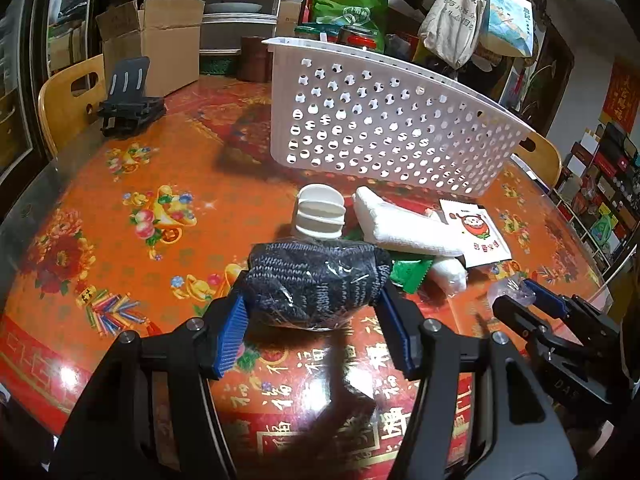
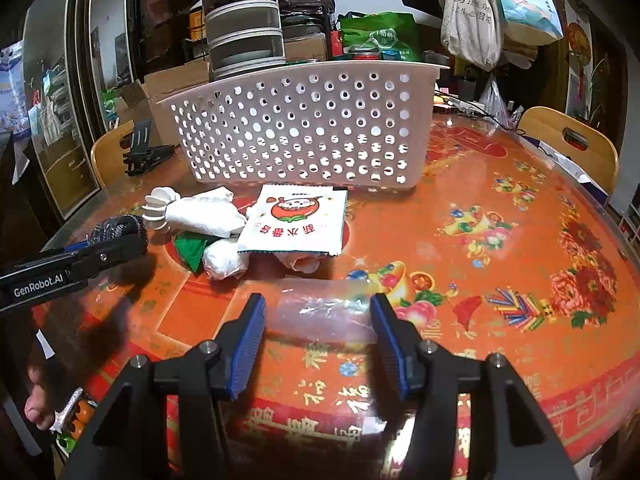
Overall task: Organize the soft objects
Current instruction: 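Lift the grey sock with the left gripper and carry it over the basket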
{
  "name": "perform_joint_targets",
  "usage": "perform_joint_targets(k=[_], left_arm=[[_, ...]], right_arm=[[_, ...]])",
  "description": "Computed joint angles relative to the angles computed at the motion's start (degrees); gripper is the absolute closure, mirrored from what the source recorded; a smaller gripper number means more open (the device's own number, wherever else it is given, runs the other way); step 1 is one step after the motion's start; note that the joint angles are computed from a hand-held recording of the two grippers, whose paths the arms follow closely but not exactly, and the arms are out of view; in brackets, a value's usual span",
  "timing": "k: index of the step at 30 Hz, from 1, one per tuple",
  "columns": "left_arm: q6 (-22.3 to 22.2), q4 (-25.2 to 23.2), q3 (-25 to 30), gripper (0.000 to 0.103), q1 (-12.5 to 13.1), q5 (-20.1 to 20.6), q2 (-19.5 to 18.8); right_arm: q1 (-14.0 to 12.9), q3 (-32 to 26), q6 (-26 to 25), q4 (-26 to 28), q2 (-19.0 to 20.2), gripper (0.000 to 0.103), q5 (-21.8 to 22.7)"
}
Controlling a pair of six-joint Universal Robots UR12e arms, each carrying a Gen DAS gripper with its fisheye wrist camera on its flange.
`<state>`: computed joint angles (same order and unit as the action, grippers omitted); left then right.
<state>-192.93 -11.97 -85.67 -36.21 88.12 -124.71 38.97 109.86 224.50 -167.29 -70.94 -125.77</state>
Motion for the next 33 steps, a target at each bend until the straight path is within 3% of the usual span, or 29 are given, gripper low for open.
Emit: perform_joint_targets(k=[15, 33], left_arm=[[1.77, 0.44, 0.28, 0.046, -0.85, 0.68, 0.74], [5.21, -1.41, 5.95, 0.046, -1.35, -1.49, 0.23]], right_arm=[[0.82, 1.21, -4.01, -4.7, -0.96, 0.05, -2.86], [-1.72, 0.67, -11.47, -9.02, -3.87, 0.05, -1.27]])
